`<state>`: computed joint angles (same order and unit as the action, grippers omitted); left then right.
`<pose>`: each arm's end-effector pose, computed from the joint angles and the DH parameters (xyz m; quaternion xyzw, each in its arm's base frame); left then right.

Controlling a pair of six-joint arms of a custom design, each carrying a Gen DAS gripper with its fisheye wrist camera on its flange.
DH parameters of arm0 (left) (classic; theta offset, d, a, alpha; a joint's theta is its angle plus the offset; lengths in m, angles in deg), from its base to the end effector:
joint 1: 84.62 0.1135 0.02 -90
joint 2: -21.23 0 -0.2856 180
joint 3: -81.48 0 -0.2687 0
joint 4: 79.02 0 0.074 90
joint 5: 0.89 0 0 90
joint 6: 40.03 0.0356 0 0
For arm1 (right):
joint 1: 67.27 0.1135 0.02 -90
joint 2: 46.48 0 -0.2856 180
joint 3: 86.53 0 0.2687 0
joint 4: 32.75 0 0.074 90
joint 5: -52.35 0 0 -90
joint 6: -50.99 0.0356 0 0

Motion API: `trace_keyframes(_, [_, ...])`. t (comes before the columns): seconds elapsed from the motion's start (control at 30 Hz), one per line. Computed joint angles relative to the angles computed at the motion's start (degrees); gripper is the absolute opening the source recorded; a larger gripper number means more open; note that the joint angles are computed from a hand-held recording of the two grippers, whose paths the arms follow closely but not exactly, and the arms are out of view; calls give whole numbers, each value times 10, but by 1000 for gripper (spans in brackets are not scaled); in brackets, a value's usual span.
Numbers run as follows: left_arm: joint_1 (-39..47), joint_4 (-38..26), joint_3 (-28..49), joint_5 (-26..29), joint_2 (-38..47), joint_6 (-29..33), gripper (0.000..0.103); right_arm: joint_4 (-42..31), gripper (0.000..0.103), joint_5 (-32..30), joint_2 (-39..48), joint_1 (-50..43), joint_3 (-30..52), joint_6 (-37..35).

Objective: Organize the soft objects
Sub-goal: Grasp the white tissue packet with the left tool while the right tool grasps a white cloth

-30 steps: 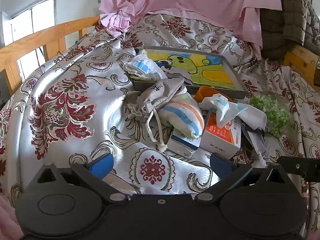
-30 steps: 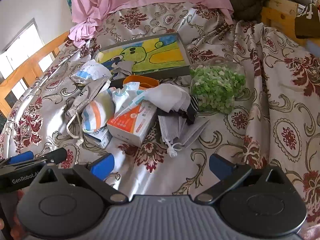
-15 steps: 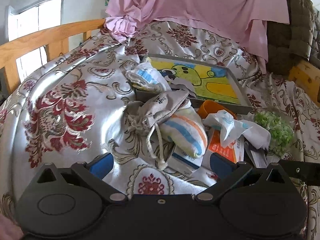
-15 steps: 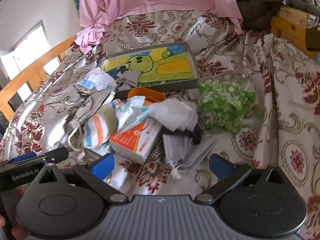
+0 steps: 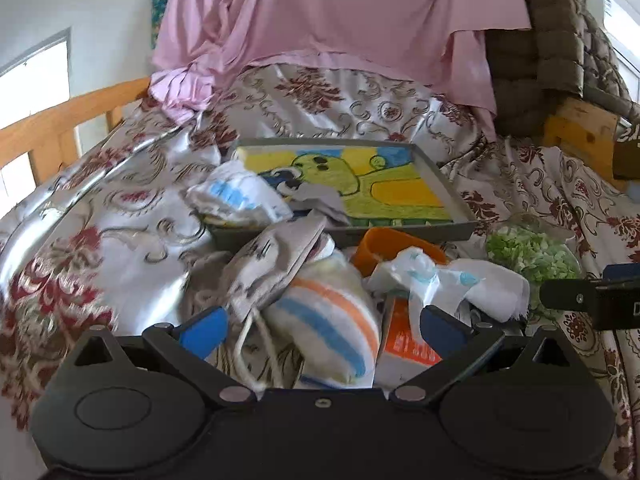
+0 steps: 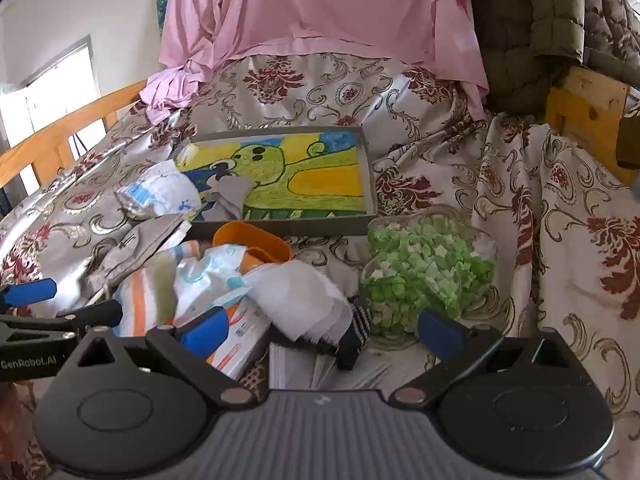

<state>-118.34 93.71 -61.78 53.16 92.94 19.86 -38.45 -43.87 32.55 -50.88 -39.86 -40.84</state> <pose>0.2001 -0.1085 0.1615 -0.0975 0.8733 0.0360 0.4760 0.2663 0.0824 0.1826 -0.1656 0.8826 0.1038 0.4276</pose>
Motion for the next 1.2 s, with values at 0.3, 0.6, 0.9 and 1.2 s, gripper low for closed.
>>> trace_keyframes(0.3, [45,115,-4,62,53,70,102,89,103,-5,57,-9,12,-91])
trace_keyframes(0.6, [99,241,-9,191,105,176,102,112,102,-43,107,-35,41,-175])
trace_keyframes(0.9, [158,254,39,369,183,244,102,76,92,-77,135,-24,60,-218])
trace_keyframes(1.2, [200,235,80,439,229,257,98,62,81,-73,160,-11,70,-238])
